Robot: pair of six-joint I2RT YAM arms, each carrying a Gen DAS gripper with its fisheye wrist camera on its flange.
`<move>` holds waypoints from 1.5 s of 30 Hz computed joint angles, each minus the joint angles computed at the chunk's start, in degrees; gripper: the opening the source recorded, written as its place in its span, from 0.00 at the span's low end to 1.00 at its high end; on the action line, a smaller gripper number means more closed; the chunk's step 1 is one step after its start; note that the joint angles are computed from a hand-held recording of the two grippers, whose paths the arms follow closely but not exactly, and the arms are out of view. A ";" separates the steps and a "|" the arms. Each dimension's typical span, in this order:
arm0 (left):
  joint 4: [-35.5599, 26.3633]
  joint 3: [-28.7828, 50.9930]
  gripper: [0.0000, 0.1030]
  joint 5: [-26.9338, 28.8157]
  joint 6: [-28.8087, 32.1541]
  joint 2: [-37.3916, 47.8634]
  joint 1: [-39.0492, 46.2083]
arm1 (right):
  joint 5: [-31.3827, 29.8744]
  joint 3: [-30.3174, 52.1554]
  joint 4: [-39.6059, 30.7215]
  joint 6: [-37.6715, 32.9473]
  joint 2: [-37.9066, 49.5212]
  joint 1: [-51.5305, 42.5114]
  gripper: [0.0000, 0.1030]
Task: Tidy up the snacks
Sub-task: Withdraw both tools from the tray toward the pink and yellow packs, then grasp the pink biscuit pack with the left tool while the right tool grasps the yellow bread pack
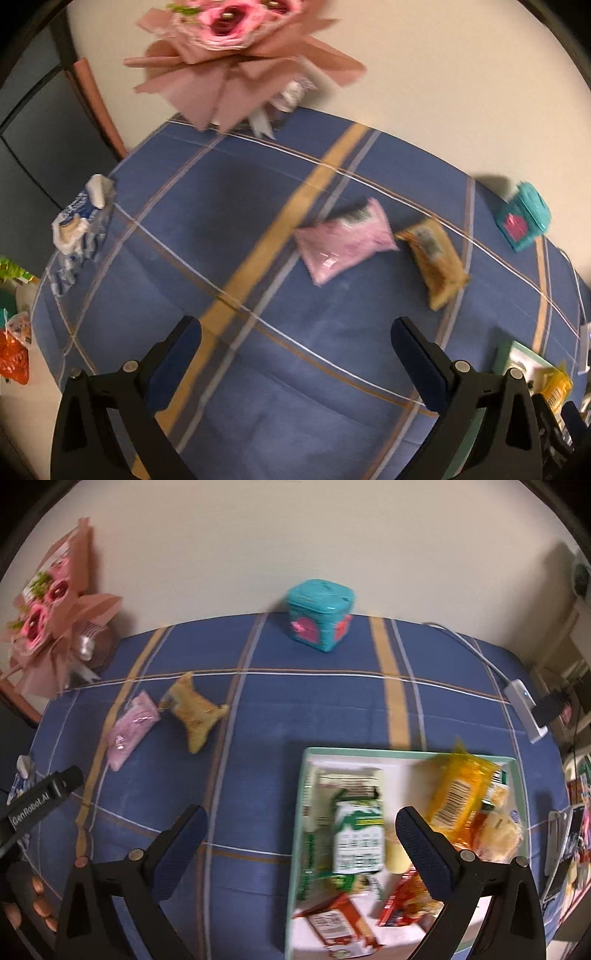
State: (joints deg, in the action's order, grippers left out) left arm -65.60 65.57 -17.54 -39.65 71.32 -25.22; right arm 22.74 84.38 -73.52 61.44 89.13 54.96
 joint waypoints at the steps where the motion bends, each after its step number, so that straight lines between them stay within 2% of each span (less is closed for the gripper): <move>1: 0.25 -0.50 0.99 0.21 0.99 -0.79 1.48 | 0.08 1.25 0.10 -0.09 1.36 0.68 1.00; 9: 2.83 -3.65 0.99 1.12 6.00 -4.70 9.70 | -0.46 7.14 1.53 -0.71 8.73 3.68 1.00; 17: 8.58 -7.42 0.99 5.88 9.10 -5.28 15.43 | -3.50 7.89 5.85 -2.54 14.16 3.47 1.00; 24: 13.87 -10.77 1.00 9.17 10.27 -2.22 15.84 | -6.49 5.74 11.06 -4.33 17.80 2.62 1.00; 29: 19.26 -12.75 1.00 6.55 11.25 -0.37 12.81 | -6.97 3.18 15.80 -5.79 18.90 2.07 1.00; 31: 20.91 -12.94 1.00 7.22 12.26 0.80 12.59 | -7.22 2.25 17.55 -6.02 19.15 1.80 1.00; 36: 24.61 -13.44 1.00 6.55 14.92 3.13 10.96 | -6.98 -3.80 25.79 -6.88 16.61 0.09 1.00; 40: 27.49 -13.79 1.00 9.37 17.85 4.29 12.07 | -10.41 -10.60 34.74 -8.11 13.42 -2.55 1.00; 45: 30.46 -14.08 0.99 12.74 18.34 4.96 13.85 | -8.10 -11.26 35.01 -9.85 13.26 -3.30 1.00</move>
State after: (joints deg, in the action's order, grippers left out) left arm -35.14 51.49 -4.80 -21.31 76.28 -11.37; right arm 14.64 73.12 -38.51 51.59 102.38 51.66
